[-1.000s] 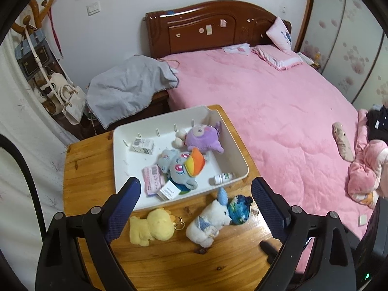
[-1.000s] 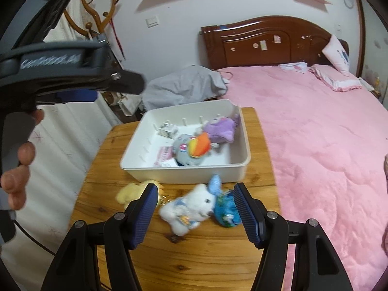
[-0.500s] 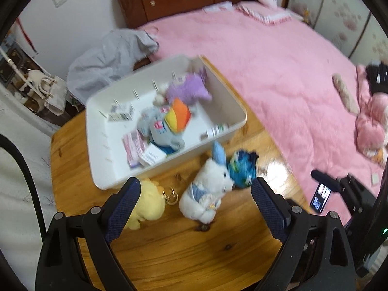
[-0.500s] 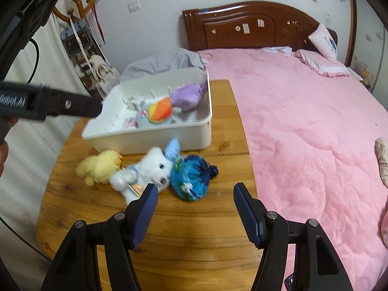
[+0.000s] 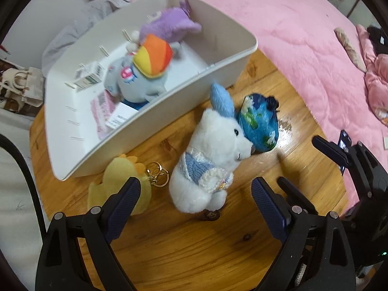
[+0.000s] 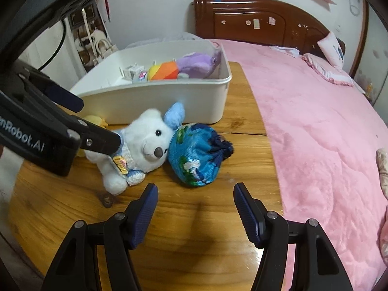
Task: Organize objects
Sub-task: 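Grasp the white polar bear plush with left gripper while right grasps the blue pouch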
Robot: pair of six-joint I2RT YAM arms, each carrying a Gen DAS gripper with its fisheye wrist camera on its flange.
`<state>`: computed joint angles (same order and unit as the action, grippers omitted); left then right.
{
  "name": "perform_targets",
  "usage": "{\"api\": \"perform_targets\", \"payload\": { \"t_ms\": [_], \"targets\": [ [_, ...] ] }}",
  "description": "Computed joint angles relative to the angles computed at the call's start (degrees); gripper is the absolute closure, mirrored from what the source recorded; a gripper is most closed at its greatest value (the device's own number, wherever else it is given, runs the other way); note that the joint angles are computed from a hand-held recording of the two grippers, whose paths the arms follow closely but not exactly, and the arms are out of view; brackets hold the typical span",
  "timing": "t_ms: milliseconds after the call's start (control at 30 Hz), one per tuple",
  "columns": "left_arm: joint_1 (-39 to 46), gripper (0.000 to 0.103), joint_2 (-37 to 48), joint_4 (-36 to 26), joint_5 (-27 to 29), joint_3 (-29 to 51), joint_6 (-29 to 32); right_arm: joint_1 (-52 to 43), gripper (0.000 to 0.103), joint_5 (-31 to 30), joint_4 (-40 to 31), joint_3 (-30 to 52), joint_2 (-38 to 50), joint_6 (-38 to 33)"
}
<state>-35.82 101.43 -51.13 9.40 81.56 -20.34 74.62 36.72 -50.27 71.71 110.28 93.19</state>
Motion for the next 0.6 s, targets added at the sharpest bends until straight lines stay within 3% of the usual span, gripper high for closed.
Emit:
{"api": "perform_targets", "payload": {
  "t_ms": [333, 600],
  "targets": [
    [1.62, 0.009, 6.40, 0.19, 5.38, 1.75, 5.86, -5.39, 0.037, -0.58, 5.08, 0.51, 4.13, -6.29],
    [2.02, 0.009, 9.62, -0.26, 6.73, 3.85, 5.99, -7.50, 0.036, -0.02, 3.09, 3.41, 8.21, -7.54]
  ]
}}
